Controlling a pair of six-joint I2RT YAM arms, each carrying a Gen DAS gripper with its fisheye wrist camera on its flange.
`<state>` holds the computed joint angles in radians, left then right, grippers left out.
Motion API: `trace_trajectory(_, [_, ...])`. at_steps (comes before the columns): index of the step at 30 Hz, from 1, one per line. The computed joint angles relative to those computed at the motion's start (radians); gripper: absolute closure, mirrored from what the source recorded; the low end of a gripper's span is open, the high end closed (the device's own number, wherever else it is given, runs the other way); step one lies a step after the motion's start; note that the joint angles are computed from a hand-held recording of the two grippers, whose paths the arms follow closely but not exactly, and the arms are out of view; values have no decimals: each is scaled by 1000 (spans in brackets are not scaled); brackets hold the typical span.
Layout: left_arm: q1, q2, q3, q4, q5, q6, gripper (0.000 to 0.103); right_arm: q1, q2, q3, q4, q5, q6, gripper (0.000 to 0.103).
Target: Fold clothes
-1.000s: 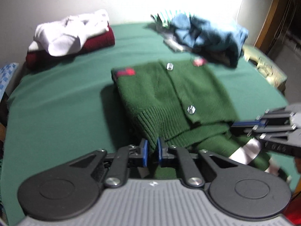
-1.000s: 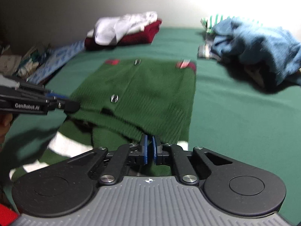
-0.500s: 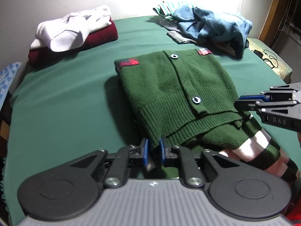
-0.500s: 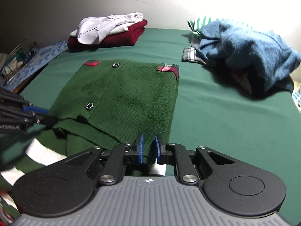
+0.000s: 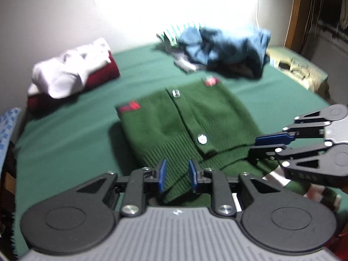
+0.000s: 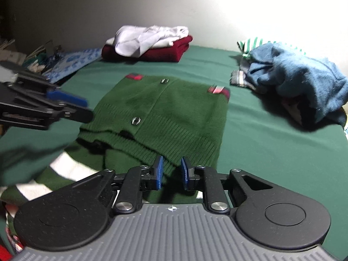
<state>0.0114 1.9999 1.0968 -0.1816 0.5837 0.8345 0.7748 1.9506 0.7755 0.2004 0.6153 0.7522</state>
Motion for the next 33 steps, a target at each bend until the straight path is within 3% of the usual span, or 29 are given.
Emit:
trace_trajectory(3, [-7, 41, -1, 34, -34, 0, 78, 6, -7, -2, -40, -23, 31, 78])
trace_trajectory(6, [14, 48, 16, -1, -10, 15, 78, 20, -38, -10, -116, -35, 83, 78])
trace_trajectory(8, [23, 31, 3, -7, -14, 40, 78, 50, -69, -23, -171, 8, 160, 79])
trace_trajectory(13, [73, -37, -82, -5, 34, 129, 63, 143, -130, -45, -299, 144, 324, 83])
trace_trajectory(21, [82, -38, -142, 6, 24, 200, 64, 203, -14, 68, -429, 108, 424, 83])
trace_trajectory(25, [146, -62, -140, -53, 48, 246, 55, 251, -18, 83, -520, 121, 521, 83])
trace_trajectory(29, [240, -65, -90, -197, 58, 296, 53, 308, -107, 33, -607, 128, 612, 81])
trace_trajectory(33, [309, -81, -97, -259, 41, 305, 53, 350, -184, -27, -618, 79, 638, 76])
